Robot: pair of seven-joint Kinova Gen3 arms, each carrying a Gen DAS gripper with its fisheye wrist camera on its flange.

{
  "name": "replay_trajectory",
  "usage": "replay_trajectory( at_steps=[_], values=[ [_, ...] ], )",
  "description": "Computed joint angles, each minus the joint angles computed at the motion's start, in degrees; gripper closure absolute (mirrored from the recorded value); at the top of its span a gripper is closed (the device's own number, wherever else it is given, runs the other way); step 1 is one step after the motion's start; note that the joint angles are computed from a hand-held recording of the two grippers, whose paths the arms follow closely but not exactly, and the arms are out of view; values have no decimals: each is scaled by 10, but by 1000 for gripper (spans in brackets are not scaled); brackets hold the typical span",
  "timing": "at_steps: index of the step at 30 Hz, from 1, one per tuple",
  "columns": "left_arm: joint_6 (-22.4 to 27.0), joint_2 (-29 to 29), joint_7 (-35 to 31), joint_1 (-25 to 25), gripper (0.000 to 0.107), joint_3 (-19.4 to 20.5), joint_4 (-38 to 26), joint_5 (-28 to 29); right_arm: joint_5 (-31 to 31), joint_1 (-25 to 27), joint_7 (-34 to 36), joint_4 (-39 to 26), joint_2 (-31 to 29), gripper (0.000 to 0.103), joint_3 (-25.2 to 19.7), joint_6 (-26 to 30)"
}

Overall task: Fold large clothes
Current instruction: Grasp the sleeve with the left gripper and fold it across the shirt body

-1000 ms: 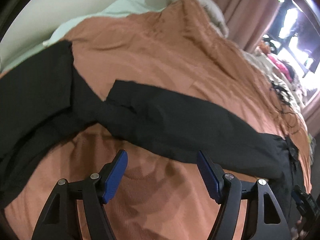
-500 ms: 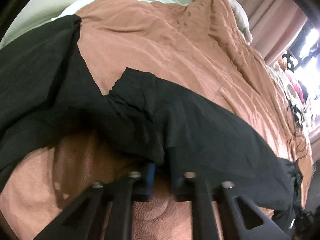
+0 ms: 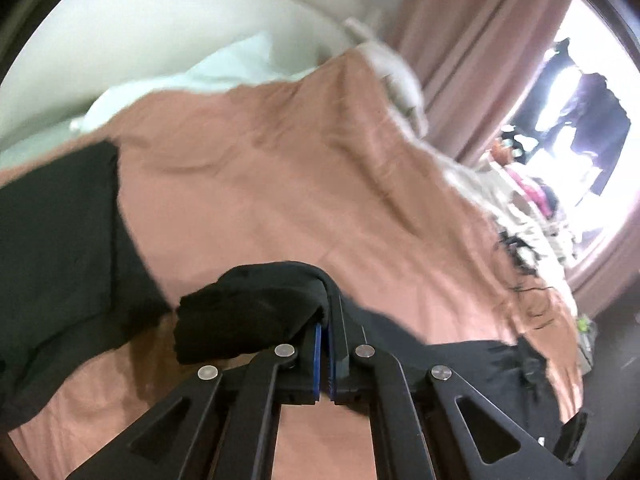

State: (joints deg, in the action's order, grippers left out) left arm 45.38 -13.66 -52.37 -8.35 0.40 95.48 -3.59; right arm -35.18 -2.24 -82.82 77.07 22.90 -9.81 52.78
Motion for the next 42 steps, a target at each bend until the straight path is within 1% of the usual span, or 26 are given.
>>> replay_trajectory(
  at_steps=[2,4,8,11,14,17,20,24,26,30,32,34,38,40,42],
  values=[
    [3,0,0,6,106,10,-25,-2,-15,19,7,23,-27,73,3,-6],
    [13,0,-3,16,106,19,-57,0,-19,29,4,41,-55,68,14,-14],
    [39,18,1,37,106,50,-134,-14,-47,56,27,83,-105,57,34,-26],
    [62,37,16,56,106,84,-197,-47,-50,65,44,110,-134,55,54,-32],
    [82,59,34,82,106,114,-248,-90,-66,81,61,130,-148,55,73,-20],
    [108,93,50,120,106,142,-310,-132,-75,95,64,145,-162,55,93,-10],
    [125,129,64,166,106,164,-362,-174,-58,96,49,145,-166,55,105,-16],
    [141,174,78,231,106,174,-413,-225,-50,103,43,135,-157,55,111,-17],
    [149,198,73,258,106,173,-441,-231,-58,114,48,124,-147,55,113,-3],
    [165,252,57,315,106,166,-502,-244,-96,149,56,111,-130,55,117,14],
    [161,269,48,334,106,160,-514,-238,-106,164,57,110,-128,55,119,11],
    [164,295,36,354,106,156,-540,-229,-112,178,56,107,-122,55,123,13],
    [166,340,9,386,106,142,-580,-212,-118,205,22,106,-108,55,130,20],
    [165,366,-3,397,106,139,-599,-192,-122,215,2,109,-103,55,131,20],
    [178,398,-29,398,106,144,-635,-160,-130,225,-8,107,-97,55,129,24]
  ],
)
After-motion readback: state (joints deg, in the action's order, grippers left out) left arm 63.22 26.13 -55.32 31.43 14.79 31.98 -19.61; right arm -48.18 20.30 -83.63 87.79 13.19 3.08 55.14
